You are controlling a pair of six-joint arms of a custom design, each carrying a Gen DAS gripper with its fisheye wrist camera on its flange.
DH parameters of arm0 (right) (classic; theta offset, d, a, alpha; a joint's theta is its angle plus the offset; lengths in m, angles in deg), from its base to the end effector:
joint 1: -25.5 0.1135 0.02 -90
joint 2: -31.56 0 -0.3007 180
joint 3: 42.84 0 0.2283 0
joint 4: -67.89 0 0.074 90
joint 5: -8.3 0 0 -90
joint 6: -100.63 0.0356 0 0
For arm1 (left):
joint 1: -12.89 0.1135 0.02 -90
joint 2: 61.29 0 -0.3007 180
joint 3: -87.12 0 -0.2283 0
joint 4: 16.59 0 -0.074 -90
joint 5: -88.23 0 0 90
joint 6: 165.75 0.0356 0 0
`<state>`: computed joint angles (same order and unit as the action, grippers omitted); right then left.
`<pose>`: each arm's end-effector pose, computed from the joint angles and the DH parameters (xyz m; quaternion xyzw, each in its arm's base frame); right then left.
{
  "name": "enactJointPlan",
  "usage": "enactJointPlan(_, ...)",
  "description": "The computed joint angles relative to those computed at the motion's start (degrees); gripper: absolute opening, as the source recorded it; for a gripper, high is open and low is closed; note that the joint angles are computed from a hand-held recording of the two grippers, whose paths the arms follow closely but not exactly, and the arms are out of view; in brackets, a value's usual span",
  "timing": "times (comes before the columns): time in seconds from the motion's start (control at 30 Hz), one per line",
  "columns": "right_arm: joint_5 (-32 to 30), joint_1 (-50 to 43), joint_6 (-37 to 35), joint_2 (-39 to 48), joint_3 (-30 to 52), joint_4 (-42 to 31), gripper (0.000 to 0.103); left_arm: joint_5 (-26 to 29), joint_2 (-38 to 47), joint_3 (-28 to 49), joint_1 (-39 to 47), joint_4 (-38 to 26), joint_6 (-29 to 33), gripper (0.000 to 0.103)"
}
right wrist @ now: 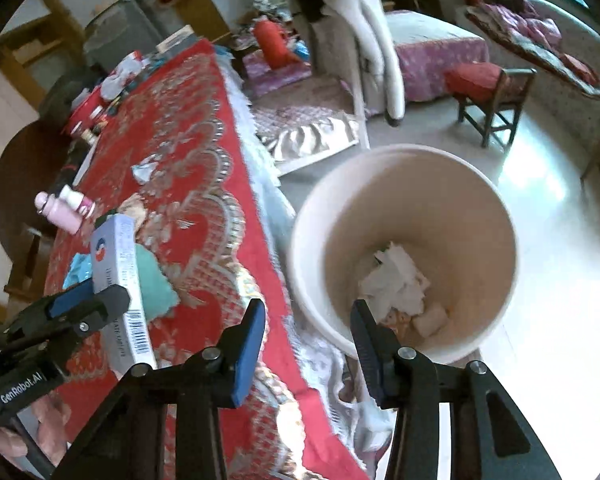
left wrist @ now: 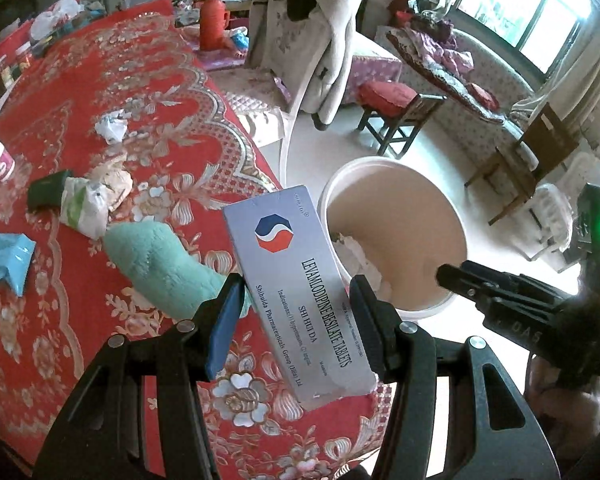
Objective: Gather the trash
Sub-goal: 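Carry the white medicine box in the left tool over the bucket, then open the left tool to drop the white box into the bucket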
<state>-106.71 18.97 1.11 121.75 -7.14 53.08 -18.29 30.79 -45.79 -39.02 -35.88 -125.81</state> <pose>0.1916 -0.0068 0.1290 -0.0639 0.9590 0.1864 0.2034 0.1556 -0.1821 0.1552 -0.0164 0.9652 -0.0830 0.2475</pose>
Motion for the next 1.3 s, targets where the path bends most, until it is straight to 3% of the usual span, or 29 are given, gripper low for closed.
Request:
enactJointPlan(0.23,-1.2,-6.2,-4.9,1.3,1.3,-2.6,0.044,1.5,2.1,-0.5,0.6,3.5,0.0,0.053)
enactJointPlan(0.57,0.0,-12.1,-8.2,2.5,1.7,-3.9,0.049,5.3,8.5,4.8,1.0,8.1,1.5,0.053)
enactJointPlan(0.73,0.2,-13.7,-9.6,2.5,2.6,-5.0,0.05,4.6,12.1,9.0,0.4,8.1,1.8,0.053)
enactJointPlan(0.9,0.3,-15.2,-10.9,3.0,3.9,-5.9,0.059,4.6,14.9,11.8,0.7,8.4,2.5,0.054)
enactJointPlan(1.17,0.0,-17.2,-12.8,4.5,6.0,-7.4,0.059,5.0,18.1,14.0,1.6,9.8,2.5,0.055)
enactJointPlan(1.27,0.0,-17.5,-13.4,5.2,6.7,-7.8,0.059,5.3,18.9,14.6,1.9,9.7,2.6,0.057)
enactJointPlan(1.3,-0.1,-17.6,-13.6,5.4,6.9,-7.9,0.059,5.5,19.0,14.6,2.0,10.0,2.5,0.062)
